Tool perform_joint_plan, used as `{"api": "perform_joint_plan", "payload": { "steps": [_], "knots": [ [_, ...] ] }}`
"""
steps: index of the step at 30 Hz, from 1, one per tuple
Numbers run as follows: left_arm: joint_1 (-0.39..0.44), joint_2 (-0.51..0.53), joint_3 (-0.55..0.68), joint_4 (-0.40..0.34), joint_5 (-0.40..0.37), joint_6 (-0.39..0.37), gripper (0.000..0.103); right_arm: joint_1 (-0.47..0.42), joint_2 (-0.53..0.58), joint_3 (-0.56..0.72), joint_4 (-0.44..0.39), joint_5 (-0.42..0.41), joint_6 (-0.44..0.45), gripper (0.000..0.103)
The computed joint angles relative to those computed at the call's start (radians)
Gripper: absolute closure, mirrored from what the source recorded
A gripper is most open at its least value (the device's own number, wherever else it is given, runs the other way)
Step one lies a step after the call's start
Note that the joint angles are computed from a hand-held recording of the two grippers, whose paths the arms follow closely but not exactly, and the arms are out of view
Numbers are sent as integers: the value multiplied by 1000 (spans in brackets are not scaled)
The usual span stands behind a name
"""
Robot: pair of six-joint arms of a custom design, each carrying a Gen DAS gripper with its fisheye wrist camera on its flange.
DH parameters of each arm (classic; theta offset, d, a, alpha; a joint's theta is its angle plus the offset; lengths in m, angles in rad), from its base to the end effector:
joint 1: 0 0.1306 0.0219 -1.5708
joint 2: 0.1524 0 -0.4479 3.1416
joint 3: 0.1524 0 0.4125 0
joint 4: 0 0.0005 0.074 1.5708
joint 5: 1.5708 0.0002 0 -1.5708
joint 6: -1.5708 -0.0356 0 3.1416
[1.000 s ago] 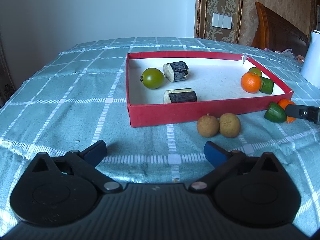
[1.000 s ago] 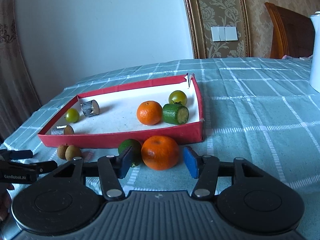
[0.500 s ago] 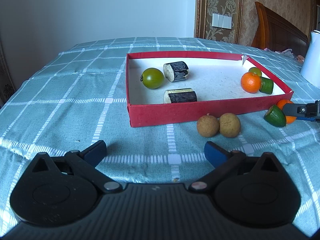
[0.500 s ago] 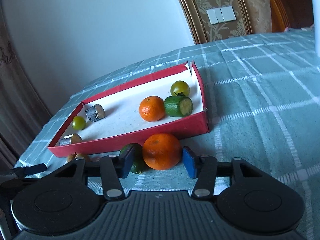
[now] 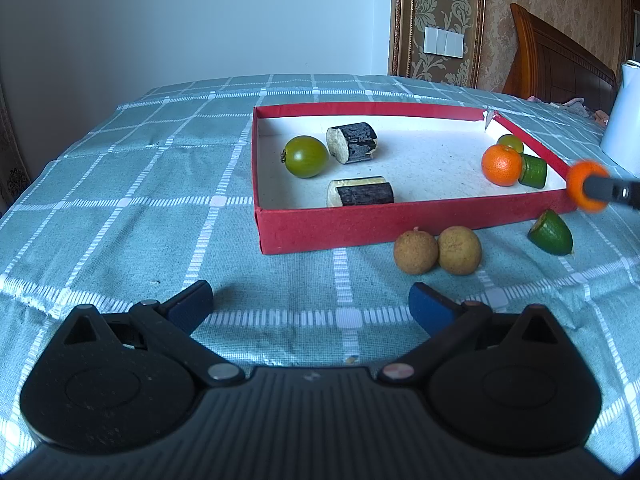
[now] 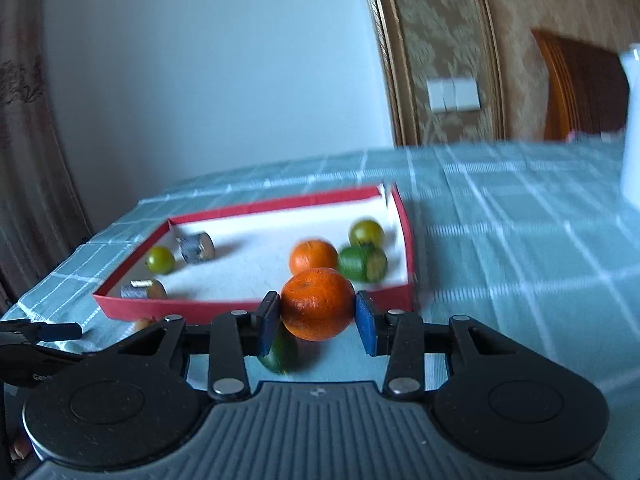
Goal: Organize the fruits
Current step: 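Carry the mandarin into the tray with the right gripper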
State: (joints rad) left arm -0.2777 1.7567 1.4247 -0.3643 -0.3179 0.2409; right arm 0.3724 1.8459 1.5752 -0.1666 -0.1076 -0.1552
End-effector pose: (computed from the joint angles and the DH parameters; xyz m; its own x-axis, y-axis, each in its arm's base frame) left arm 0.6214 -0.1661 0.3494 -0.6061 -0.0629 -0.7929 -0.1182 0.9929 0.0116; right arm 0.6546 0.2593 0.3814 -0.4597 -0.0146 -0.8880 -0.3859 0.9038 0.1850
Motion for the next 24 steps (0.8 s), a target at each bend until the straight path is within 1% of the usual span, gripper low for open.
{"api": "perform_joint_plan", "payload": {
  "steps": [3,10,14,17,20,24],
  "knots": [
    [0,0,0,0,0,0,0,11,15,36,3,15,49,64],
    [0,0,0,0,0,0,0,27,121,214,-73,59,120,64],
    [0,-1,0,-1,0,0,0,29,204,352,-147,96,131,64],
    [0,-1,0,-1,0,0,0,29,270,462,-222,115,138,64],
    [0,-1,-1,0,0,0,0,29,330,562,-295,121,126,64],
    [0,-1,-1,0,0,0,0,25,389,665,-385,106,95,64]
  ]
}}
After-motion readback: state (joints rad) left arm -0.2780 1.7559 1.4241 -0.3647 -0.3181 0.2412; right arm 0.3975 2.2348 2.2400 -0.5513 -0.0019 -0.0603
